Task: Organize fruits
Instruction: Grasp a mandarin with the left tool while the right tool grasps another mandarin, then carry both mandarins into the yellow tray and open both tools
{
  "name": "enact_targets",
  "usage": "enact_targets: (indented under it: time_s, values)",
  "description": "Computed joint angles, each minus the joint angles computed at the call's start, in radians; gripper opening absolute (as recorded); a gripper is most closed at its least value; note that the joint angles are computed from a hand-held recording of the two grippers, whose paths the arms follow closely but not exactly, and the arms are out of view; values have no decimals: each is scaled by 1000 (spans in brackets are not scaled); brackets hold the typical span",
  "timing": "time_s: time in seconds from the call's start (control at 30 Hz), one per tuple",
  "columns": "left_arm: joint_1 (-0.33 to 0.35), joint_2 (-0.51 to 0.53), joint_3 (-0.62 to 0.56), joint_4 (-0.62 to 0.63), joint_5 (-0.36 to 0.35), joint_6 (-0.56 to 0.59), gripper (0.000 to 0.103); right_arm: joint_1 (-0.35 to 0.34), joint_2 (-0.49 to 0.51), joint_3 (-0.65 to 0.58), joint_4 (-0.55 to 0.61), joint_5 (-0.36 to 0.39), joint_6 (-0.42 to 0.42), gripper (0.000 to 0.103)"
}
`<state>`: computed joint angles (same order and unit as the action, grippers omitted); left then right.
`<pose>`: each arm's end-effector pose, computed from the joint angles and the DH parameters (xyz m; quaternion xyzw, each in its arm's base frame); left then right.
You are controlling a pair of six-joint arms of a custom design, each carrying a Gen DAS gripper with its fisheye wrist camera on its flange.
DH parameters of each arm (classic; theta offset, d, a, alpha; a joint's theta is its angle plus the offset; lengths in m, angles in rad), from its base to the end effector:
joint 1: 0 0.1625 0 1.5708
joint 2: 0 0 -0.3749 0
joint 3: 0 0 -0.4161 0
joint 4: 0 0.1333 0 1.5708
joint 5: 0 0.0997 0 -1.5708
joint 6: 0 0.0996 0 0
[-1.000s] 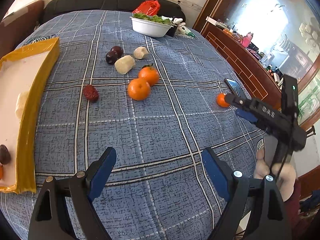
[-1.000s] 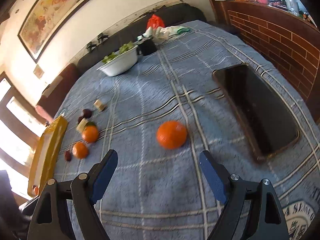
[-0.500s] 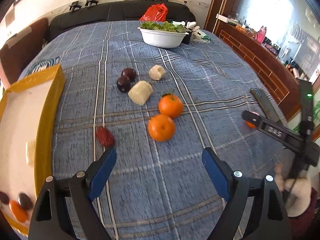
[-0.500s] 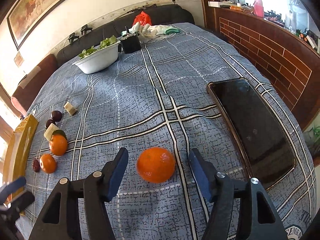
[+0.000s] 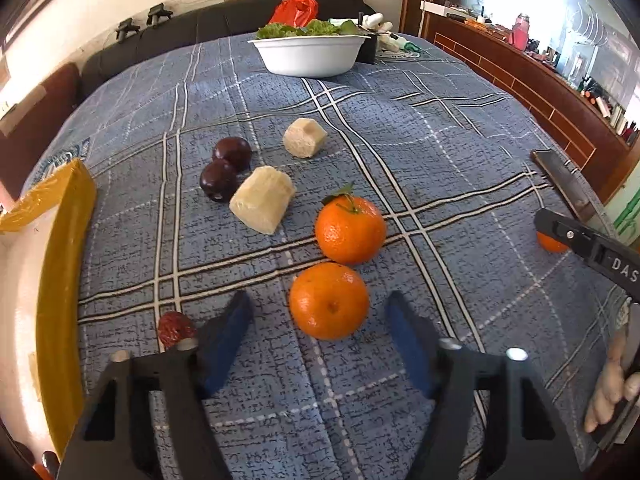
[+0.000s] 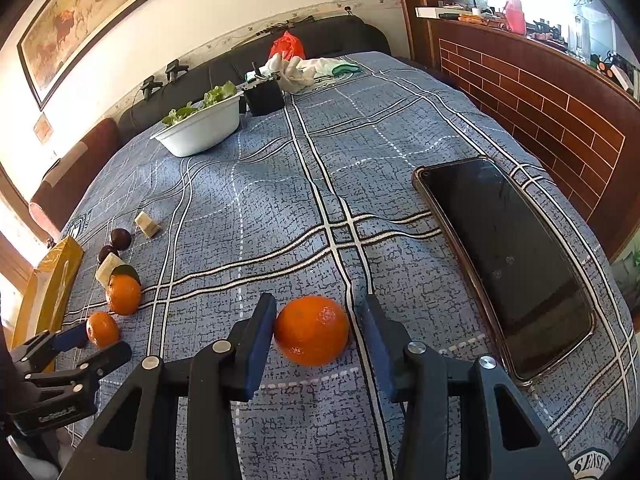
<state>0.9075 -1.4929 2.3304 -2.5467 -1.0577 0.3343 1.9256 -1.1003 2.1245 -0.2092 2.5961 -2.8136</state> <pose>-0.1141 -0.4419 0.1549 0.4462 0.8558 -0.1074 0.2388 0.1664 -0.3106 0.0352 -0.1701 -0.8123 0.4556 0.3219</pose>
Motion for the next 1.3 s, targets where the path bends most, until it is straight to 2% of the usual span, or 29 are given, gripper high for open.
enact_targets:
  time_s: [0.07,0.17,0.33,0.5,0.73,1.0,1.3]
  values:
    - [6,-6,-4,5,-23,1,34,0,0,0,-4,-3,-6,44]
    - [13,-14,-13,23,-26,-28,34,-4,-1,-1,-1,-9,-5,44]
    - [26,-73,-13,35,-56,-54,34,7,-4,2,-6,-4,-7,39]
    - [56,-152,-26,88,-119,-85,34,20,-36,32,-15,-40,11,38]
    - [97,-266,-20,123,-150,-113,34,83,-38,24,3,-52,39,38]
    - [183,-368,-39,155,-146,-150,35,161,85,-104,95,-67,53,38]
    - [307,-422,-100,133,-122,-139,35,229,278,-334,221,-140,-16,39]
